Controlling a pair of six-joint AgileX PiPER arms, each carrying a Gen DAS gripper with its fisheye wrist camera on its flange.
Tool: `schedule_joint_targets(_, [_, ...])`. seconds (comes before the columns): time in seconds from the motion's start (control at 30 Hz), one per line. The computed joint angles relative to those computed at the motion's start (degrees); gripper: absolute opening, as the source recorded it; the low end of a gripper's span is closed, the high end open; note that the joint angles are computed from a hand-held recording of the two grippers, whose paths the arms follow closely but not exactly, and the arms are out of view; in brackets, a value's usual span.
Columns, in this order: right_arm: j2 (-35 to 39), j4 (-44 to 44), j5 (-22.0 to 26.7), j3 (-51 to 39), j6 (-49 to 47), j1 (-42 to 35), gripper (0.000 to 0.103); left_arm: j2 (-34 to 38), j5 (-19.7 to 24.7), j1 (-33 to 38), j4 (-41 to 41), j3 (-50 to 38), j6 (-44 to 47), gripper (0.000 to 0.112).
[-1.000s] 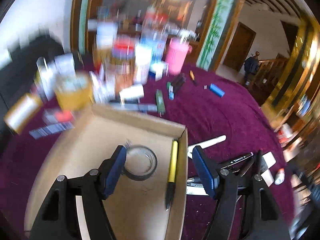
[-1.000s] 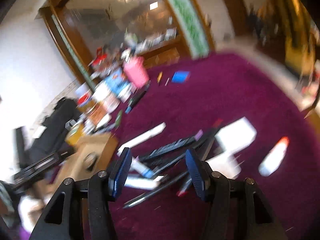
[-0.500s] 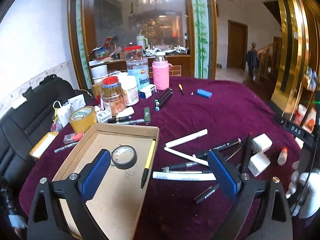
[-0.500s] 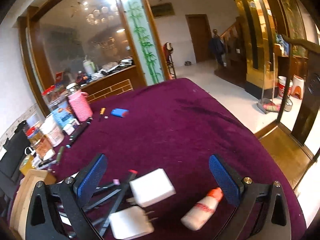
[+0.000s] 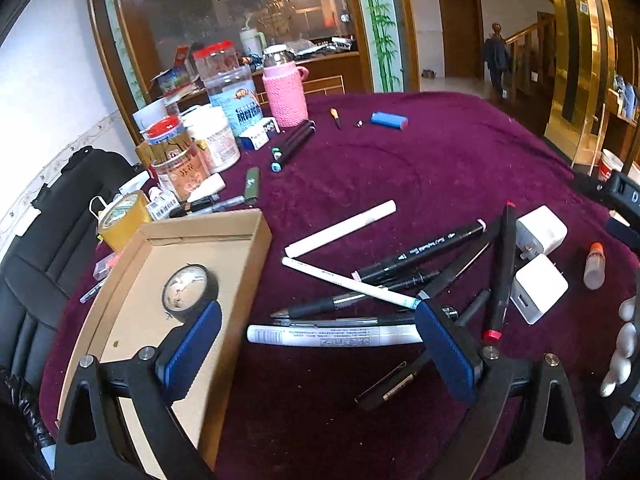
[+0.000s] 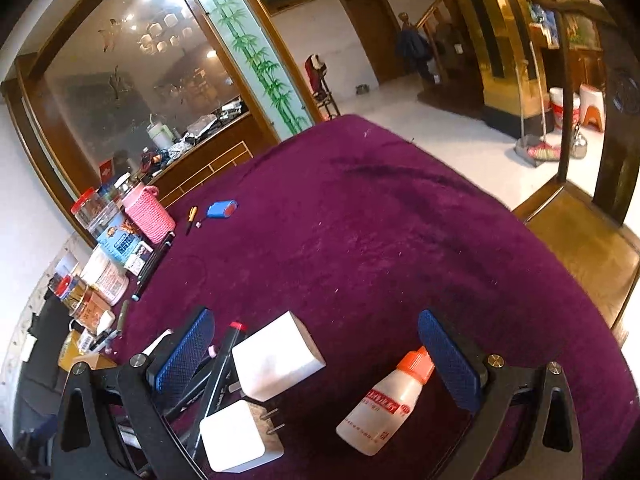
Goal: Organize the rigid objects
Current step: 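Grasp a white marker with the left tool while right moves toward the glue bottle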
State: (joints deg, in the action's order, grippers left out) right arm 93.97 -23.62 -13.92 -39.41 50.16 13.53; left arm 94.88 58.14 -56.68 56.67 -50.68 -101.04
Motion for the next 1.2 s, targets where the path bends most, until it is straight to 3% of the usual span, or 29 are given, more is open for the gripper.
schedule_joint_targets(0.1, [0.58,-6.73,-0.55,-0.27,6.71,-0.58,0.102,0.91,-1.25,1.0,-0.51,-0.28,0.86,0.097])
schedule_joint_targets(0.27, [1.17,-9.37,-0.36,-0.66,9.68,-0.48,0.102,0.15,-4.6,3.47,-0.83,0.35,2.25,0.097])
schedule_joint_targets(0.37, [1.72,-9.86,0.36,-1.12,10.5,-0.5,0.102,-1.83,-11.86,8.97,-1.86,0.64,7.25,0.097])
schedule_joint_targets(0.53, [2.06,-6.58,1.72,-1.76,7.87,-0.26,0.102,1.66,-21.81,21.56,-13.01,-6.08,27.83,0.097])
schedule_joint_targets(0.7, [3.08,-10.54,3.12,-3.07,11.73,0.05,0.102,8.82,-26.89,27.45,-25.41,-12.65,45.53,0.097])
schedule_joint_targets(0.8, [3.67,-13.11,3.97,-3.8,13.98,0.26,0.102,13.07,-26.45,30.72,-32.76,-17.26,55.17,0.097])
schedule_joint_targets(0.83, [3.72,-14.1,3.91,-3.8,14.86,0.12,0.102,13.97,-26.12,31.41,-33.51,-18.23,56.2,0.093])
schedule_joint_targets(0.9, [3.82,-14.87,3.6,-3.76,15.64,-0.06,0.102,16.38,-24.4,32.39,-34.55,-20.69,58.4,0.072])
schedule_joint_targets(0.97, [3.91,-17.56,3.37,-3.83,18.27,-0.24,0.102,17.71,-21.24,31.79,-30.22,-22.35,55.69,0.057])
schedule_joint_targets(1.0, [4.04,-19.24,3.32,-3.96,19.89,-0.31,0.102,17.24,-21.82,31.87,-30.29,-21.83,56.34,0.051])
schedule_joint_targets(1.03, [4.13,-20.12,3.55,-4.13,20.75,-0.27,0.102,16.4,-23.72,32.24,-32.65,-20.65,58.62,0.032])
schedule_joint_targets(1.07, [4.05,-20.18,3.91,-4.2,20.7,-0.12,0.102,15.71,-24.35,32.34,-34.54,-19.97,60.08,0.025])
schedule_joint_targets(1.2, [3.96,-20.5,4.1,-4.22,21.06,0.03,0.102,13.74,-23.35,28.79,-32.3,-17.31,59.75,0.013])
